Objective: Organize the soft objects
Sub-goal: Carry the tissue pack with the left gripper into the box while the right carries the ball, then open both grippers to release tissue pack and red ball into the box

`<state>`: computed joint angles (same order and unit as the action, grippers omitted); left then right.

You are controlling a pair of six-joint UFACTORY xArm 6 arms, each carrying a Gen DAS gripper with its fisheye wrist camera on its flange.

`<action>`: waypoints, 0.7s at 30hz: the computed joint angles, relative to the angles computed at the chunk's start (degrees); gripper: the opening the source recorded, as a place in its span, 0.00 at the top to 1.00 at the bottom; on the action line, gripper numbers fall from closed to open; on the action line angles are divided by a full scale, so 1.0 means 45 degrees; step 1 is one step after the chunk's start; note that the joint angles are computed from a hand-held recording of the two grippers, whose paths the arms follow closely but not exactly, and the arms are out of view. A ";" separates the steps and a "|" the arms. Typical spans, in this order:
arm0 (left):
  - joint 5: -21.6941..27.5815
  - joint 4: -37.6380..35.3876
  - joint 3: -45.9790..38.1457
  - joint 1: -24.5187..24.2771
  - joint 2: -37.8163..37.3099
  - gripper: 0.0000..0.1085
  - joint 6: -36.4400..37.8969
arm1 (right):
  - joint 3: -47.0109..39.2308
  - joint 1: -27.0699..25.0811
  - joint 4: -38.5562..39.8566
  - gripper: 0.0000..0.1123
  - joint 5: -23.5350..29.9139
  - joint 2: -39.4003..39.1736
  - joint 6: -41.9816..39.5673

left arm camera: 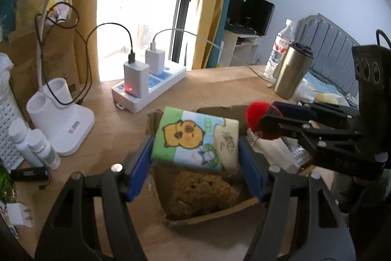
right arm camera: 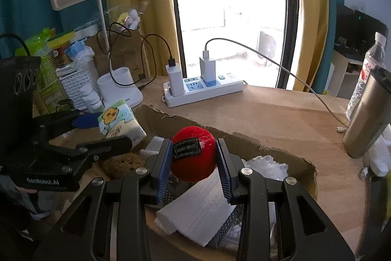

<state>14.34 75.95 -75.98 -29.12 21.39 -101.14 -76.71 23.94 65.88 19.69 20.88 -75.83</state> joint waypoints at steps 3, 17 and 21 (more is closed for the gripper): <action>0.0021 -0.0686 -0.0338 0.0035 0.0415 0.36 0.0604 | -0.0385 -0.0066 -0.0218 0.66 0.0151 0.0373 0.0218; 0.1305 -0.1797 -0.0870 -0.0185 0.0730 0.25 0.1378 | -0.0738 -0.0101 -0.0654 0.56 0.0052 0.0771 0.0794; 0.1473 -0.1188 -0.0415 -0.0215 0.0196 0.24 0.0742 | -0.0370 -0.0041 -0.0328 0.54 -0.0121 0.0368 0.0488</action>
<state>20.97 70.60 -77.85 -30.09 22.27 -97.80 -78.38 23.76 64.40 19.15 22.54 -73.63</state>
